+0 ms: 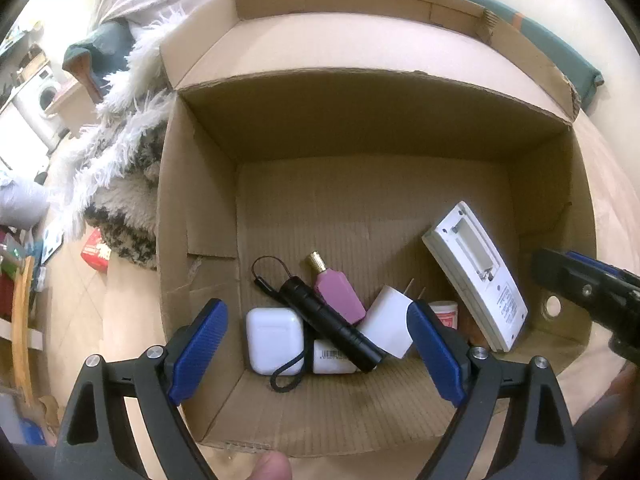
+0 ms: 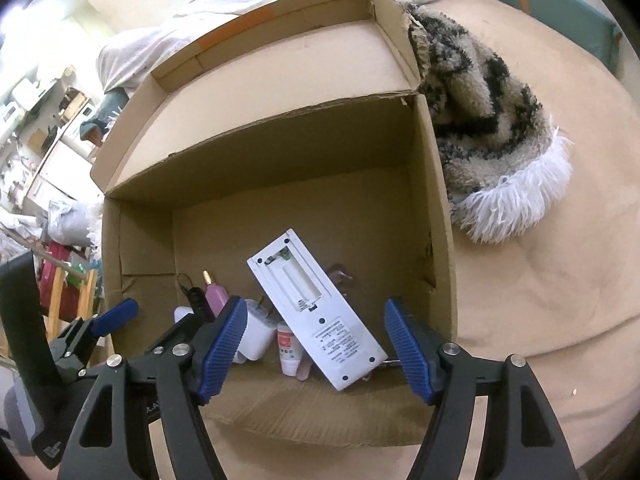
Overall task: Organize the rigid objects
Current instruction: 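Withdraw the open left tool from the box toward the black case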
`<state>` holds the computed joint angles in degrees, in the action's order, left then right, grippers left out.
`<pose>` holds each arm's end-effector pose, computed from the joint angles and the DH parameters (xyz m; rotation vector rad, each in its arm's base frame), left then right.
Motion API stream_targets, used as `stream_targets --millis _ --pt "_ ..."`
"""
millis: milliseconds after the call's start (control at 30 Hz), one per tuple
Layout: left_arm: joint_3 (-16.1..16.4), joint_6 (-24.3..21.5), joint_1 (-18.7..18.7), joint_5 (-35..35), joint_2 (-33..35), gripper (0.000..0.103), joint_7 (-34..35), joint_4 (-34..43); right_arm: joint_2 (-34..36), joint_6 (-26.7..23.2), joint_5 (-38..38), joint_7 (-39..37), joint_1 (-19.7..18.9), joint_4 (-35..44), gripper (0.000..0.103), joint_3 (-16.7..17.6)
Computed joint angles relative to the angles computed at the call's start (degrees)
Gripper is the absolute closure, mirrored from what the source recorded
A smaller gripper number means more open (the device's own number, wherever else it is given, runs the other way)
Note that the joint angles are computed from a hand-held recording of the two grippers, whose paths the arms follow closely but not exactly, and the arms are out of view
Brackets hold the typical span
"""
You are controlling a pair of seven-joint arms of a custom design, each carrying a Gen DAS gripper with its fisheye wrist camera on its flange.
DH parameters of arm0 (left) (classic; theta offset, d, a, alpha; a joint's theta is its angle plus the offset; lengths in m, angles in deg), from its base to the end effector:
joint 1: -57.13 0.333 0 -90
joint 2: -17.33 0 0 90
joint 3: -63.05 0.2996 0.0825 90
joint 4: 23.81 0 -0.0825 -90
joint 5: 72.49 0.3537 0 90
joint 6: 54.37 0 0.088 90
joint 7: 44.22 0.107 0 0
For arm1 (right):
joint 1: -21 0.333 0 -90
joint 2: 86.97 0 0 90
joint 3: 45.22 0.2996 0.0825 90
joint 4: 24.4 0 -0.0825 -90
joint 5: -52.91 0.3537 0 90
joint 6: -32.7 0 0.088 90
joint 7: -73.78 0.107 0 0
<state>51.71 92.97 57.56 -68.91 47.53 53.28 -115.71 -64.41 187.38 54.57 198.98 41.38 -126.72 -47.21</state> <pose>0.6816 -0.1093 0.3788 -1.6543 2.2844 -0.5170 0.6239 0.2091 0.3945 -1.5545 2.1304 -0.2109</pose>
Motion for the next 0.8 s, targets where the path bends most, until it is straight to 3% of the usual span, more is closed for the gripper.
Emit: stream_targets --millis 367,633,800 --pt "-0.2 3.2 1.3 -1.1 -4.9 0.013 0.6 -5.5 -4.8 2.6 -1.6 2.1 0.6 -6.1 0.028 -0.6" --pt "-0.9 6.5 3.3 -4.2 -11.5 0.013 4.8 -14.8 -11.8 7.5 -3.1 1.0 0.6 -15.0 0.028 1.4" --pt "0.1 7.2 3.0 -5.0 -14.7 0.013 5.2 -19.4 -13.7 7.4 -3.3 3.6 0.6 -18.5 0.028 2.3"
